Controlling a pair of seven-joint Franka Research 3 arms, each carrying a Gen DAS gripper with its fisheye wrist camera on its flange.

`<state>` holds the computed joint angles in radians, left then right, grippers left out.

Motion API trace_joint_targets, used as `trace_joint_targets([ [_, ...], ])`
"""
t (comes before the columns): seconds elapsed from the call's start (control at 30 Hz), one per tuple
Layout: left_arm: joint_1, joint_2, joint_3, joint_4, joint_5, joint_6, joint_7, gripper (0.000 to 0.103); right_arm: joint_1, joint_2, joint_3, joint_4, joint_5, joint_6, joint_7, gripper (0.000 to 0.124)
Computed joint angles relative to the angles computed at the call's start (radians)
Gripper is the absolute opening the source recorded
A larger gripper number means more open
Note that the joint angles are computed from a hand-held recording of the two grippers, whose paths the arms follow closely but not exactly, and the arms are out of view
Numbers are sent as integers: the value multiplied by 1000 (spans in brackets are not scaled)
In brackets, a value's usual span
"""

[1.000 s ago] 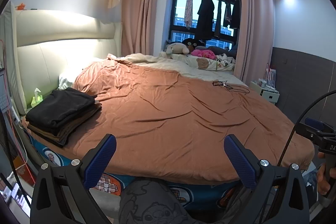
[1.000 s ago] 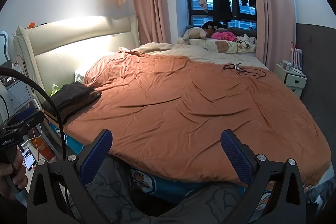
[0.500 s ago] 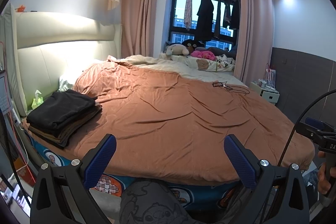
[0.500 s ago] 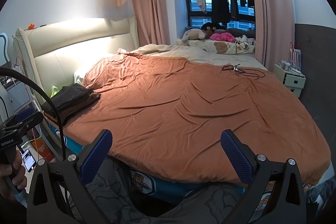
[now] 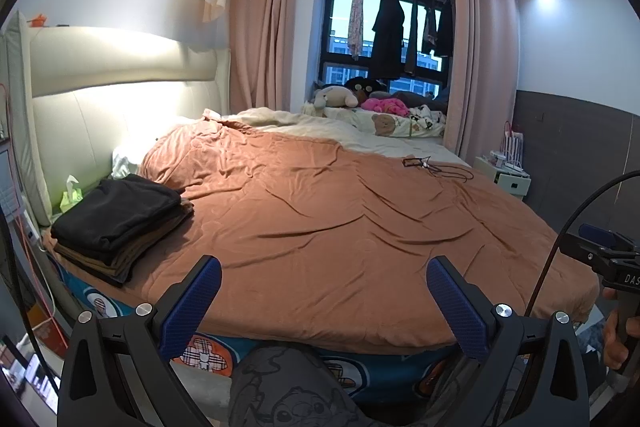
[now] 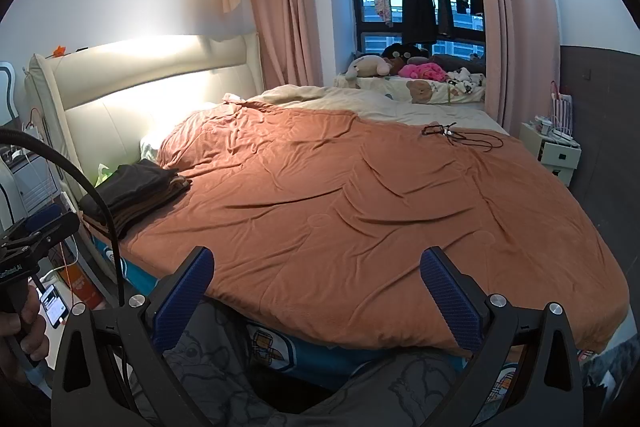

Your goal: Fold small clothes

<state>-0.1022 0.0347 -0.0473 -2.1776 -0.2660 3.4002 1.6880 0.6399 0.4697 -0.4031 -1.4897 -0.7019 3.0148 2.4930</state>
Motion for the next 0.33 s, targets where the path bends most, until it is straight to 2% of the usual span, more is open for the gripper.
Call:
trace_joint_targets([
  [0.17, -13, -2, 3, 7, -43, -2, 42, 103, 2, 2, -1, 2, 3, -3, 0, 103],
  [0.33, -6, -3, -4, -2, -30, 4, 29, 103, -2, 1, 4, 3, 8, -7, -7, 103],
])
